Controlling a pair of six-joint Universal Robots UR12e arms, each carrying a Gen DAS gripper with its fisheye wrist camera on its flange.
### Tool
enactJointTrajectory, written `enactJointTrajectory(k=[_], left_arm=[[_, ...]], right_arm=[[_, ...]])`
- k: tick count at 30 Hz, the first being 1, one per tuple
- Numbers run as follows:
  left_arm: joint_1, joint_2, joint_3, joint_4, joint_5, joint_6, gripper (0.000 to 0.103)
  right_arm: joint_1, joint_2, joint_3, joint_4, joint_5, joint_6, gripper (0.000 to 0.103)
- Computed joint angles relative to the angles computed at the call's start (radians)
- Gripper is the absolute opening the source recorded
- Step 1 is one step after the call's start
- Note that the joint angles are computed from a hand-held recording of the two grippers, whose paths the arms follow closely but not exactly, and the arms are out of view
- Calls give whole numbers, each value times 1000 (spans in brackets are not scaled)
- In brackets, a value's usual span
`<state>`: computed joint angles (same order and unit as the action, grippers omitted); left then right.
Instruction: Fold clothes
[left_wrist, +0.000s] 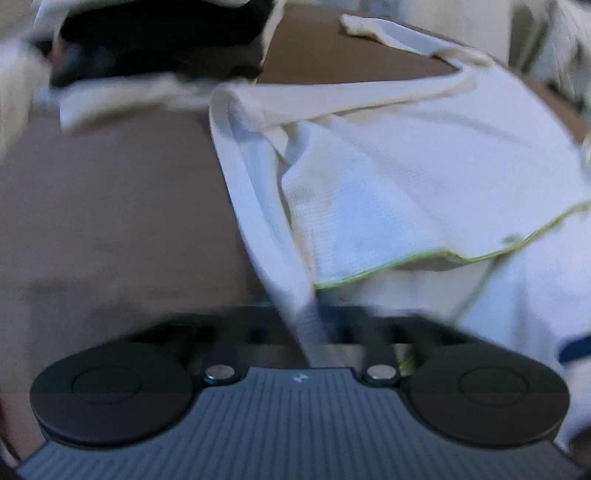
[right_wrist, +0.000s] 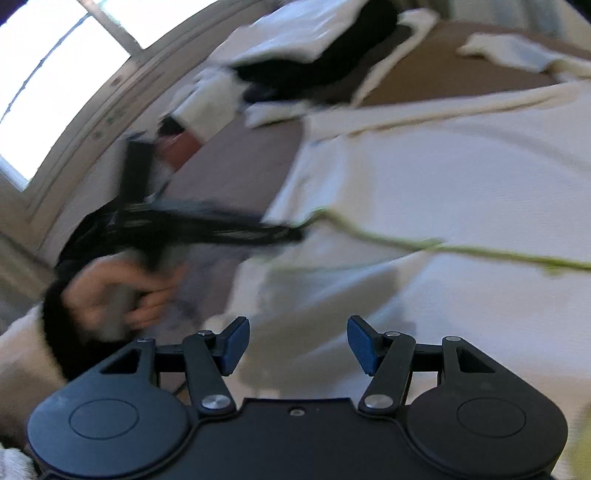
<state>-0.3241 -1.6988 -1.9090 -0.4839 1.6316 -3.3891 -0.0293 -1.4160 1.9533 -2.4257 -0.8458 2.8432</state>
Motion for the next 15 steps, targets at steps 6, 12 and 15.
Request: enactJointTrajectory(k=[6,12,15], left_arm=[[5,23,-26,173,114,45,2],[18,7,-15,-115,298,-59,7],[60,69,-48,-114,190,-130,8]], right_arm=[[84,28,-29,32,-10,-90,67],[152,63,-41,32,-64,-114,78],[159,73,-33,44,-26,-119,78]])
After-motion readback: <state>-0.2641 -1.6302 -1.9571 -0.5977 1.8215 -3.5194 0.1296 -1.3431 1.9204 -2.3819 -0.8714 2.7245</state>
